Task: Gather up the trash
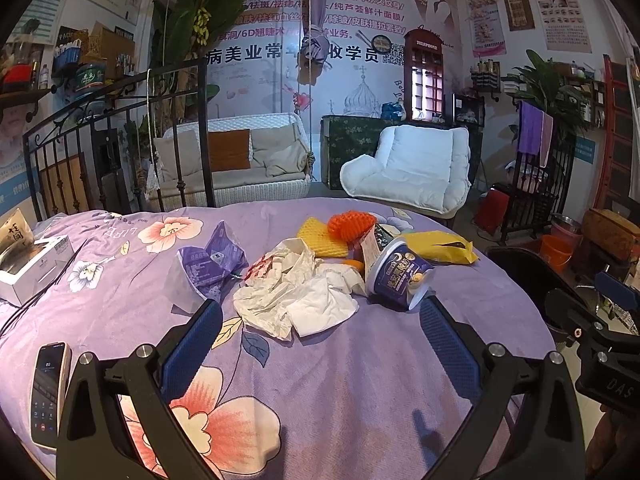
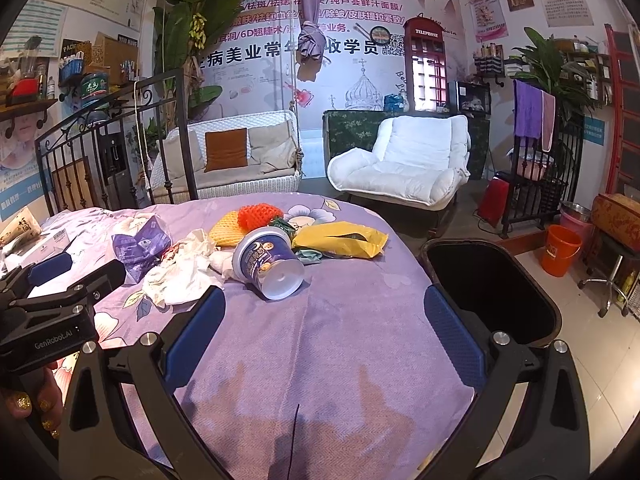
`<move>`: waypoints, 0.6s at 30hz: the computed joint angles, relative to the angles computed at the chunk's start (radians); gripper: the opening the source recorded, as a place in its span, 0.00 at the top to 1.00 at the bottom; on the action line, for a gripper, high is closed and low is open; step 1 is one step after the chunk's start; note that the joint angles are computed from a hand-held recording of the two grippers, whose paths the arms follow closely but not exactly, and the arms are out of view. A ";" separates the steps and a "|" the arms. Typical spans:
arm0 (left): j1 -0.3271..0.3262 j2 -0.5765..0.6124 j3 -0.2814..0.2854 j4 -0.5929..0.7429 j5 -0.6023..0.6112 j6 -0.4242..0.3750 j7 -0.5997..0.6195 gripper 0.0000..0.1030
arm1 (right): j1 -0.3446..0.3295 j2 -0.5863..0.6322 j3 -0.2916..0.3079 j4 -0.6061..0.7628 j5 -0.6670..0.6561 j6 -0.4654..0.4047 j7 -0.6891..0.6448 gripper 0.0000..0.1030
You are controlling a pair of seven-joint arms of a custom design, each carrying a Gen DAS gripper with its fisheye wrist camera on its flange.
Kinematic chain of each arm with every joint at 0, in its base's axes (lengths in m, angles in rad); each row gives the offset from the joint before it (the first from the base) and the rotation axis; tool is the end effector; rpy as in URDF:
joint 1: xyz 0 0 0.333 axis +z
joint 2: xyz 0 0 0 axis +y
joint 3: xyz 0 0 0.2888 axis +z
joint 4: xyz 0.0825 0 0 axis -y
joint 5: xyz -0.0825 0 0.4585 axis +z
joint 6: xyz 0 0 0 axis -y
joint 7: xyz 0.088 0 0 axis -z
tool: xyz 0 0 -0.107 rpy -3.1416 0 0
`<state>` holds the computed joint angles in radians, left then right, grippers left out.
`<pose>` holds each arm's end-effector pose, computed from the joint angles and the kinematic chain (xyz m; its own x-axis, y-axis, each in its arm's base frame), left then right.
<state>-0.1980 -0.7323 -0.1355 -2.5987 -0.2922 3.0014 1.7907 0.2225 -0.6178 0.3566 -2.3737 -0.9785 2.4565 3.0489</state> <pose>0.4442 -0.1384 0.5787 -0.3014 -0.9534 -0.0104 -0.4001 0.1363 -0.9063 0.4187 0.2944 0.5673 -0.2447 -0.9673 -0.0666 -0.3677 0.1562 -0.9167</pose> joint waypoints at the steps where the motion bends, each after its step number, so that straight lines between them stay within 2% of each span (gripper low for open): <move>1: -0.002 0.000 0.002 0.000 0.001 -0.001 0.003 0.05 | 0.001 -0.001 0.000 -0.001 0.000 -0.001 -0.001 0.04; 18: -0.007 0.003 0.012 0.009 -0.006 -0.029 0.007 0.05 | 0.001 -0.004 -0.003 -0.003 0.012 0.002 -0.012 0.04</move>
<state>-0.2053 -0.7289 -0.1238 -2.5893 -0.2983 2.9719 1.7977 0.2236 -0.6214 0.3535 -2.3771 -0.9662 2.4583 3.0367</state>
